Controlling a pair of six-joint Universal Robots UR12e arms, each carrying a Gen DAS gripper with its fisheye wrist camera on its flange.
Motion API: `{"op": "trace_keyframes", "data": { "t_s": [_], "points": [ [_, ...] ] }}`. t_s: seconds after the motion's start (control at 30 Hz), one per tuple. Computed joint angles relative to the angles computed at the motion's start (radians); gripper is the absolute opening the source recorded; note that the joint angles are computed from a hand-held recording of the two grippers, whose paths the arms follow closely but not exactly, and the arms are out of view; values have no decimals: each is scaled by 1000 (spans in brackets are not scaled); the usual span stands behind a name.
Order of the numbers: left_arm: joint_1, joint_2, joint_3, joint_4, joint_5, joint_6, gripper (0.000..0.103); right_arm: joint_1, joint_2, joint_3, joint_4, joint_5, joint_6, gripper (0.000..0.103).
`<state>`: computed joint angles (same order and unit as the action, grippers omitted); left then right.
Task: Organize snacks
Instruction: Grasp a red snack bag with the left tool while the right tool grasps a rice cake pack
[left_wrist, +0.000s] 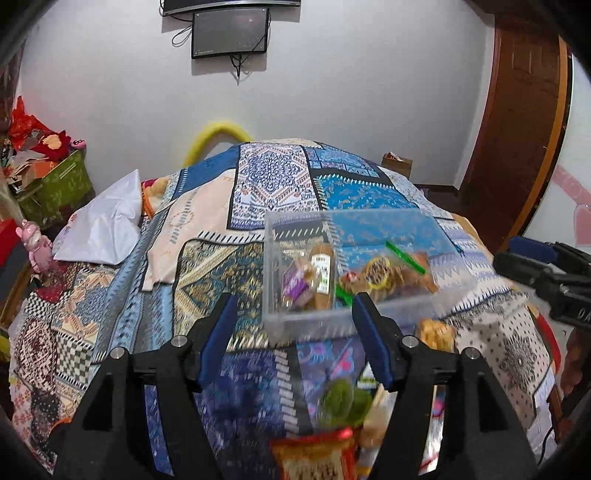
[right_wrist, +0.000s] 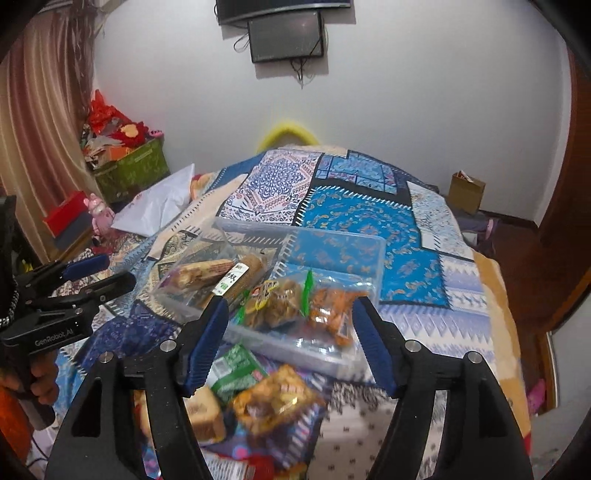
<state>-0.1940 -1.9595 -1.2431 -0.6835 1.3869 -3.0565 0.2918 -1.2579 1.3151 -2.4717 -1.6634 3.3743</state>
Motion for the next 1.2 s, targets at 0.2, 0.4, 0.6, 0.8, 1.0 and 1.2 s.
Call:
{"op": "trace_keyframes", "data": {
  "t_s": [0.2,0.4,0.6,0.8,1.0,1.2],
  "points": [
    [8,57,-84,-18,-3,3,68,12,-51,69,-4,-31,32,69],
    [10,96,-152,-48,-4,14,68,20,-90,133,7,-45,69,69],
    [8,122,-201,-74,-9,21,68,22,-119,191,53,-46,103,69],
    [3,129,-225,-110,-4,26,68,17,-139,241,106,-21,145,69],
    [4,127,-233,-146,-21,15,69,14,-152,276,113,37,170,69],
    [-3,117,-231,-156,-22,12,70,16,-149,274,123,54,159,69]
  ]
}}
